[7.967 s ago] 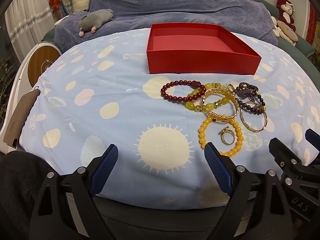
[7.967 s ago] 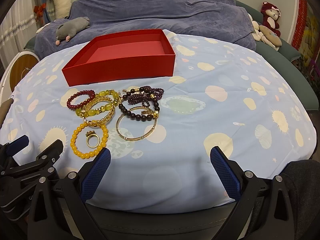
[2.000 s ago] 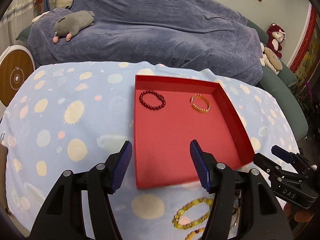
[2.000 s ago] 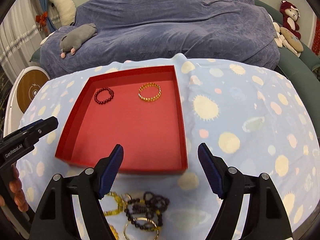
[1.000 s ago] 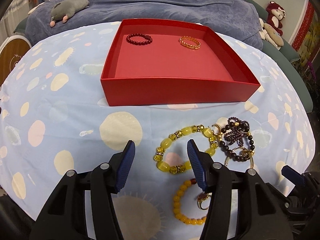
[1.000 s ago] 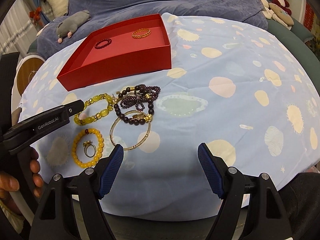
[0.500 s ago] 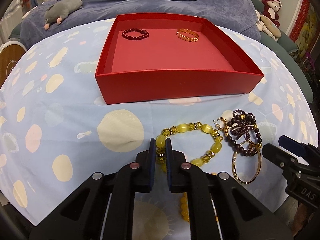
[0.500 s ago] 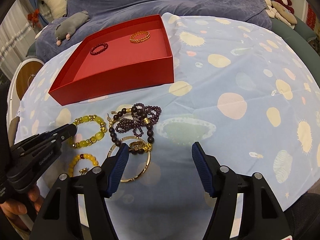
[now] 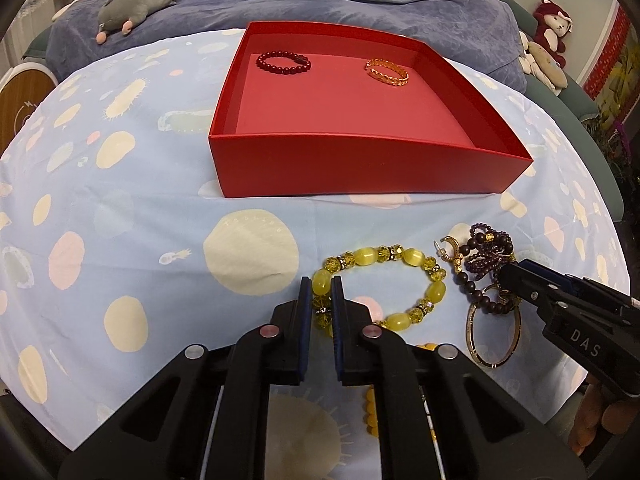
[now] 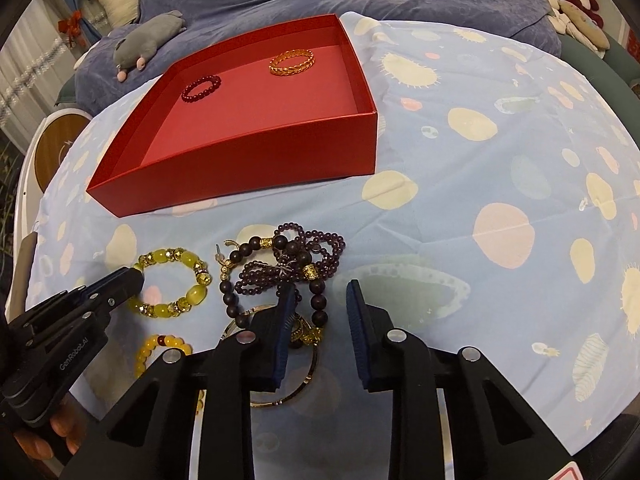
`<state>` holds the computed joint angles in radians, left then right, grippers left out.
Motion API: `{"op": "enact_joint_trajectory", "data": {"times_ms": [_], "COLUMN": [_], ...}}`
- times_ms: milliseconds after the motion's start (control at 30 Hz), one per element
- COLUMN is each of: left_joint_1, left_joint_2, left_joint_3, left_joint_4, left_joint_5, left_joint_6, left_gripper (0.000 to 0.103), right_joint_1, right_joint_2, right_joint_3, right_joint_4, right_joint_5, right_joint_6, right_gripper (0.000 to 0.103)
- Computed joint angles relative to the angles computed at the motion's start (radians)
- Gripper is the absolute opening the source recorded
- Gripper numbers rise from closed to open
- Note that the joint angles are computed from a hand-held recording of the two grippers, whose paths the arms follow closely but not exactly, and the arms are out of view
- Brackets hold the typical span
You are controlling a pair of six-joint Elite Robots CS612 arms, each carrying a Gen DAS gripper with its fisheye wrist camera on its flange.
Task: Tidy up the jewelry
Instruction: 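Grasp the yellow bead bracelet with the left tool while the right tool grasps the dark bead bracelet, then carry both bracelets into the red box and open both tools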
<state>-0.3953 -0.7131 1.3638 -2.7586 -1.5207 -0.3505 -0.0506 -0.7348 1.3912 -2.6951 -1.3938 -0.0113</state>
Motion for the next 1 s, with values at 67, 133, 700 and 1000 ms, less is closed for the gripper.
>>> {"op": "enact_joint_trajectory", "data": {"times_ms": [67,133,700,1000], "left_joint_1": [0.0,0.001,0.007,0.011], "left_joint_2": [0.0,0.0,-0.041,-0.073], "left_joint_3": [0.0,0.0,0.009,0.001], "left_joint_4": [-0.001,-0.001,-0.015,-0.063], "left_joint_5": [-0.001,-0.003,-0.082,-0.124], "left_joint_6": [0.0,-0.001,0.001,0.001], "left_gripper": [0.009,0.009,0.009,0.009], "right_joint_1": [0.0,-0.001,-0.017,-0.027], "right_joint_2": [0.002,0.003,-0.067,-0.101], "right_joint_3": [-0.003,-0.005,0.058,0.07], "right_joint_4": [0.003,0.006,-0.066,-0.11], "right_joint_5": [0.008,0.019,0.104,0.125], "right_joint_6": [0.001,-0.002,0.004,0.007], "right_gripper": [0.021,0.012,0.008,0.008]}}
